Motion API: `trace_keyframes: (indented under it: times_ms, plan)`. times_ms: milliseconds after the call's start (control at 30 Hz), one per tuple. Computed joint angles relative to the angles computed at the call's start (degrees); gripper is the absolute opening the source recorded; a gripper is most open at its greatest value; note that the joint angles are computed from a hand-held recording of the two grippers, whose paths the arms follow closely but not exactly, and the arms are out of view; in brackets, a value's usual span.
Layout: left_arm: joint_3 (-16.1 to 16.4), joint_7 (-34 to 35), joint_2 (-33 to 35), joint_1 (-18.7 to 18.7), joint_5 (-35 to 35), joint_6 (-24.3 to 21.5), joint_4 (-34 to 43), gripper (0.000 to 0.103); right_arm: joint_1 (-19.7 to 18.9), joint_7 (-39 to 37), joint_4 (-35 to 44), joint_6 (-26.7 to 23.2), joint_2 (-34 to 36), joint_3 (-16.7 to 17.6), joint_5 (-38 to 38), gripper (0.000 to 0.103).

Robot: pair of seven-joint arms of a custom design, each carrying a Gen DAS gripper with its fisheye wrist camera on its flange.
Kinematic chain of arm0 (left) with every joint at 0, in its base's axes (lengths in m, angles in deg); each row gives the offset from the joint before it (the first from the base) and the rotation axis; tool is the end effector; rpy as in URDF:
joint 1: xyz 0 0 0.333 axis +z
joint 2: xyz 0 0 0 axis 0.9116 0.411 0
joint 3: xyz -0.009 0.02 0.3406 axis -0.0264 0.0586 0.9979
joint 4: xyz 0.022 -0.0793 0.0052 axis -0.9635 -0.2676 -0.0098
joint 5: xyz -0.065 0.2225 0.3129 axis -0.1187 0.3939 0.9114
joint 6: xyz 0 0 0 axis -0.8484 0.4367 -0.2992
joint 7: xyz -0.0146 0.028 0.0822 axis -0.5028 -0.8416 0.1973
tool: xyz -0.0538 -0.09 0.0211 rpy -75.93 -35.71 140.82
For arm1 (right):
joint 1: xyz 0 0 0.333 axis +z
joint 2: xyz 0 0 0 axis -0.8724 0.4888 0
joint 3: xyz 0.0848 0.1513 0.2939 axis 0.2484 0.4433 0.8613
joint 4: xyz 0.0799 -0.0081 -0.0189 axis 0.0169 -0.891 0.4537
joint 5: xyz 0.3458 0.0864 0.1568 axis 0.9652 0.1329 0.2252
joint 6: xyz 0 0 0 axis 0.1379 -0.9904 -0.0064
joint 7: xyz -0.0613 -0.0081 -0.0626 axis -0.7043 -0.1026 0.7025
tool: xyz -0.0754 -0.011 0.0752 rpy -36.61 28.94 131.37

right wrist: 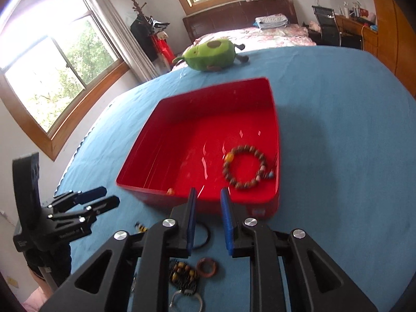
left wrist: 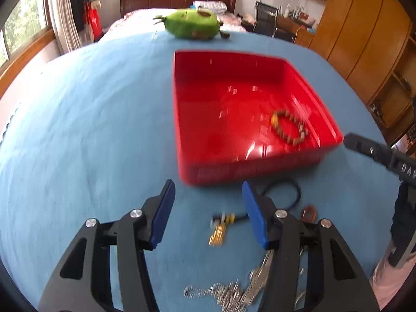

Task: Organize jewelry
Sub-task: 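Grasp the brown wooden ring with right tool while left tool moves to the black cord keychain, then close left tool on the black cord keychain with gold charm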

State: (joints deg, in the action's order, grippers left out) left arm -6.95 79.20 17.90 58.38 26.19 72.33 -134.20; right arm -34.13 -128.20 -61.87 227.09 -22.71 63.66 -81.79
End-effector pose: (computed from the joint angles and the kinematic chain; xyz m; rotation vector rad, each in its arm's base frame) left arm 0.6001 -0.2290 0.4285 -1.4116 2.4842 -0.8007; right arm 0.5016 0.3162 0.4292 -1.4043 1.9453 -0.3482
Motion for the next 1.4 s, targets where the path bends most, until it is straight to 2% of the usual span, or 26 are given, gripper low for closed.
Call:
trace_keyframes:
  times_ms: [67, 167, 233, 333, 533, 733, 867, 1033, 1133, 1200, 1300, 1400]
  plan:
    - [-0.79, 1.77, -0.29, 1.37, -2.95, -0.95, -1.25, 0.053, 0.53, 1.33, -0.27, 0.33, 0.25, 0.10, -0.78, 0.020]
    - [-0.54, 1.82, 0.17, 1.39, -4.06, -2.22, -1.52, 0.053, 0.89, 0.46, -0.18, 1.20, 1.55, 0.65, 1.37, 0.020]
    - [-0.10, 0.88, 0.32, 0.80, -3.35, -1.99, -1.80, 0.053, 1.41, -1.63, -0.11, 1.00, 2.21, 0.79, 3.82, 0.020]
    - [0.31, -0.35, 0.44, 0.15, -1.73, -2.18, -2.58, 0.053, 2.27, -5.02, 0.05, -1.87, 2.89, 1.24, 8.74, 0.020]
    - [1.17, -3.37, 1.39, -0.64, 1.54, -1.96, -2.70, 0.053, 4.32, -5.83, -1.60, -2.35, 3.65, 0.31, 11.57, 0.020]
    - [1.25, -5.79, 2.83, -0.55, 3.57, -2.61, -1.36, 0.053, 4.76, -9.02, -3.68, 0.71, 4.47, -0.01, 15.41, 0.020]
    - [0.87, -6.40, 3.30, -0.30, 4.15, -2.70, -0.73, 0.053, 4.56, -13.47, -3.58, 0.86, 5.59, 0.53, 20.15, 0.020]
    - [0.44, -5.65, 3.64, 0.12, 3.95, -3.27, -0.14, 0.053, 7.82, -13.33, -2.09, -1.75, 6.29, -1.96, 18.50, 0.020]
    - [0.35, -5.36, 3.48, 0.19, 3.86, -3.40, -0.53, 0.055, 8.57, -13.56, -0.58, -4.03, 6.87, -1.73, 16.99, 0.012]
    - [0.45, -5.53, 3.56, -0.03, 4.15, -3.10, -0.55, 0.059, 9.00, -12.92, -0.18, -4.66, 6.98, -1.91, 15.65, 0.012]
    - [0.31, -5.60, 3.57, -0.09, 4.01, -2.78, -0.61, 0.062, 8.73, -10.73, -1.33, -2.11, 6.31, -2.06, 14.90, 0.009]
    - [-0.15, -5.22, 3.80, 0.21, 2.97, -3.12, -0.24, 0.063, 9.41, -6.51, -3.01, -0.55, 4.53, -3.90, 10.84, 0.008]
